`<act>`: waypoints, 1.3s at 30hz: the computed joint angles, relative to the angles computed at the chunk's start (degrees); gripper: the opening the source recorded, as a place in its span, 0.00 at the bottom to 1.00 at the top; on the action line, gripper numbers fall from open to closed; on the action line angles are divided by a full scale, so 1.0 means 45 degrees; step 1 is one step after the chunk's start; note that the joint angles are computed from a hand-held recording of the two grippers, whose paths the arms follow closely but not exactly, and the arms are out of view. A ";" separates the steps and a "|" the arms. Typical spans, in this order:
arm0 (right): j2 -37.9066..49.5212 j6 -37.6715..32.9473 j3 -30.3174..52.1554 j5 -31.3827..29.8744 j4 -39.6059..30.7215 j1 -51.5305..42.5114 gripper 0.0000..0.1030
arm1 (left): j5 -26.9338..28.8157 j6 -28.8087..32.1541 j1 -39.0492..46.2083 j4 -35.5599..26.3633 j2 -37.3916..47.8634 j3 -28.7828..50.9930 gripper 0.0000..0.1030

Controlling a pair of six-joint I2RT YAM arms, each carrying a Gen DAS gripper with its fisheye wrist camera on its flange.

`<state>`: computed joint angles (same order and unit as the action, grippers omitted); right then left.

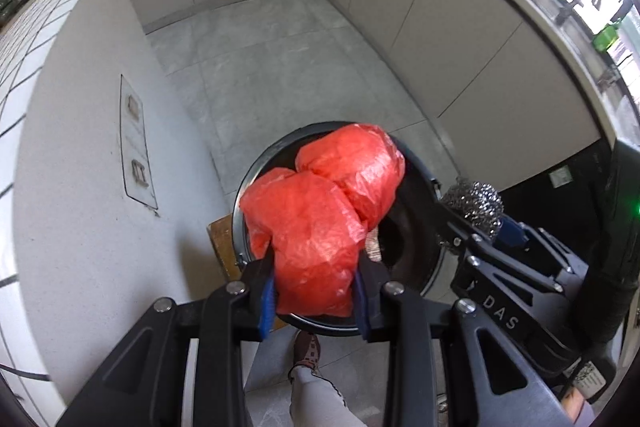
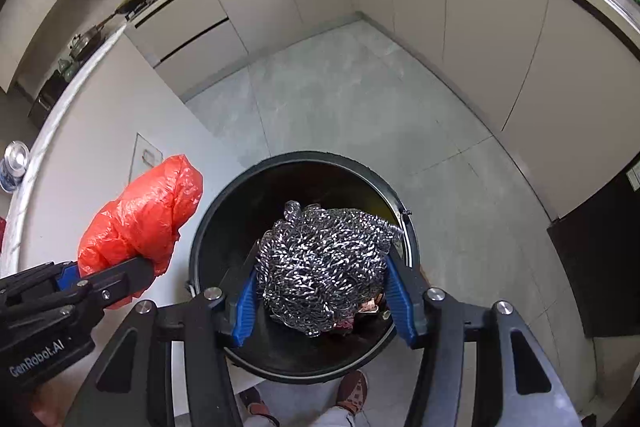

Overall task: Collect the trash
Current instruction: 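Open both grippers to drop the bag and steel wool into the bucket, then move both open tools back toward the blue cup and Pepsi can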

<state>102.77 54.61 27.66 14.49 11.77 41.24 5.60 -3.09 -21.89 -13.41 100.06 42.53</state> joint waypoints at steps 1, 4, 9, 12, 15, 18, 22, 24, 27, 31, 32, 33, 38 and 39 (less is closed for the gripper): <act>0.0230 -0.0124 0.0040 -0.0126 0.0182 -0.0101 0.56 | -0.0120 -0.0103 -0.0101 -0.0019 0.0195 0.0127 0.32; 0.0796 -0.0587 0.0072 -0.0636 0.0724 -0.0603 0.57 | -0.0592 -0.0411 -0.0381 -0.0161 0.0606 0.0391 0.35; 0.1469 -0.1069 0.0723 -0.0826 0.0413 -0.0897 0.70 | -0.1159 -0.0830 -0.0788 -0.0749 0.0980 0.0879 0.67; 0.1314 -0.1097 0.0928 -0.0629 -0.0042 -0.0974 0.71 | -0.1284 -0.0924 -0.0878 -0.1038 0.0958 0.1074 0.73; 0.0494 -0.0713 0.0481 -0.0311 -0.0160 -0.0978 0.71 | -0.1071 -0.0907 -0.0794 -0.1336 0.0466 0.1024 0.74; -0.0651 -0.0271 0.0311 0.0419 -0.0963 -0.0613 0.71 | -0.0770 -0.0508 -0.0510 -0.1460 -0.0440 0.0761 0.74; -0.2099 0.0167 0.0548 0.1154 -0.2573 -0.0215 0.71 | 0.0063 0.0030 0.0118 -0.2190 -0.1933 0.0617 0.76; -0.2612 0.0528 0.0836 0.1557 -0.3413 0.0133 0.71 | 0.0521 0.0490 0.0517 -0.2690 -0.2739 0.0626 0.76; -0.3137 0.1339 0.1560 0.2296 -0.4750 0.0986 0.71 | 0.1459 0.1476 0.1529 -0.3620 -0.4267 0.0543 0.76; -0.3275 0.2559 0.3407 0.3424 -0.6706 0.2481 0.71 | 0.2952 0.3553 0.4222 -0.5043 -0.5581 0.0785 0.76; -0.3130 0.2736 0.3986 0.3672 -0.7086 0.2863 0.71 | 0.3397 0.4389 0.5347 -0.5535 -0.5755 0.0981 0.76; -0.2826 0.2875 0.4788 0.3941 -0.7563 0.3269 0.71 | 0.3649 0.4918 0.6118 -0.5816 -0.5786 0.1136 0.77; -0.0239 0.2735 0.9531 0.4610 -0.8927 0.4815 0.71 | 0.4624 0.8656 1.1682 -0.6663 -0.3989 0.2890 0.78; 0.0657 0.2506 1.0919 0.4581 -0.9168 0.5073 0.71 | 0.4678 0.9308 1.2847 -0.6670 -0.3009 0.3608 0.78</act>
<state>105.73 65.89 76.79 35.11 -29.48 64.06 26.65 38.79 35.92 -43.43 86.52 58.77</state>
